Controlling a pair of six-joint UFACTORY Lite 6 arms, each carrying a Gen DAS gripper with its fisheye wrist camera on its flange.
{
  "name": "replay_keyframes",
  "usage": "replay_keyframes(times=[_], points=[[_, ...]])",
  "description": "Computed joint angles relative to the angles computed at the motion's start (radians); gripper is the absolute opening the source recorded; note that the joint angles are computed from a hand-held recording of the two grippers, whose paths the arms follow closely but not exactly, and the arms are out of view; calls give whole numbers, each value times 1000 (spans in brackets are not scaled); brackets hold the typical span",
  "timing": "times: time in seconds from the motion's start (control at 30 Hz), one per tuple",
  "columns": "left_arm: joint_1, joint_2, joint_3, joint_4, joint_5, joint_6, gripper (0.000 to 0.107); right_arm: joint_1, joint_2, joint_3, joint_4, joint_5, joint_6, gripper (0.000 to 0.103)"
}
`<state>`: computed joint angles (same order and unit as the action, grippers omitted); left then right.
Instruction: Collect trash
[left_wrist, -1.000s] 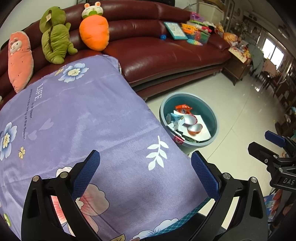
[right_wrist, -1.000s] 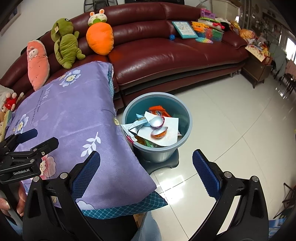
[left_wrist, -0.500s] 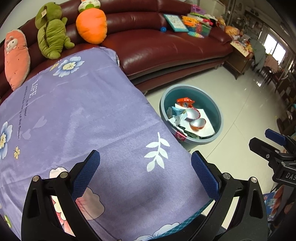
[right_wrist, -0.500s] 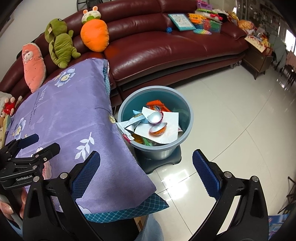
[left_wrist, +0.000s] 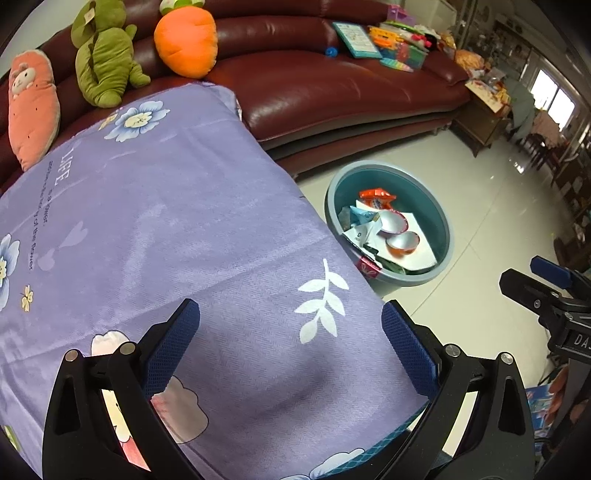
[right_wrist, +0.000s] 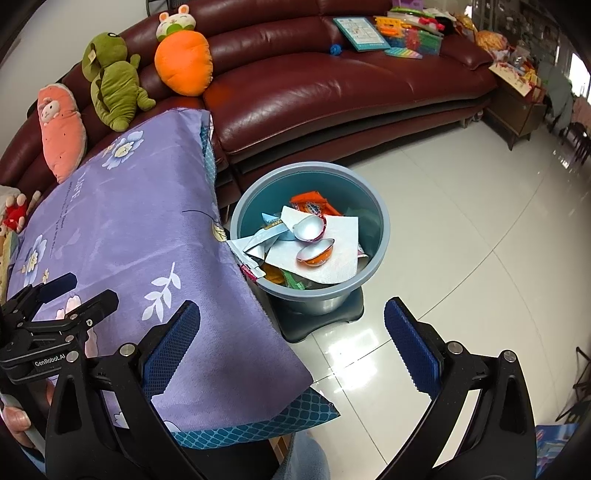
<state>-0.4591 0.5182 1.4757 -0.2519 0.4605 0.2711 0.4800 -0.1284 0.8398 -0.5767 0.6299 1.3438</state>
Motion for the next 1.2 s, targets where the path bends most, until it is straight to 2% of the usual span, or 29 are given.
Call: replay_keyframes(times=[0.7, 1.2], points=[[-6, 11, -46, 60, -61, -47, 99, -32, 71, -13, 14, -71, 5, 96], [-10, 12, -67, 114, -92, -83, 99, -35, 108, 3, 23, -78, -5, 96]])
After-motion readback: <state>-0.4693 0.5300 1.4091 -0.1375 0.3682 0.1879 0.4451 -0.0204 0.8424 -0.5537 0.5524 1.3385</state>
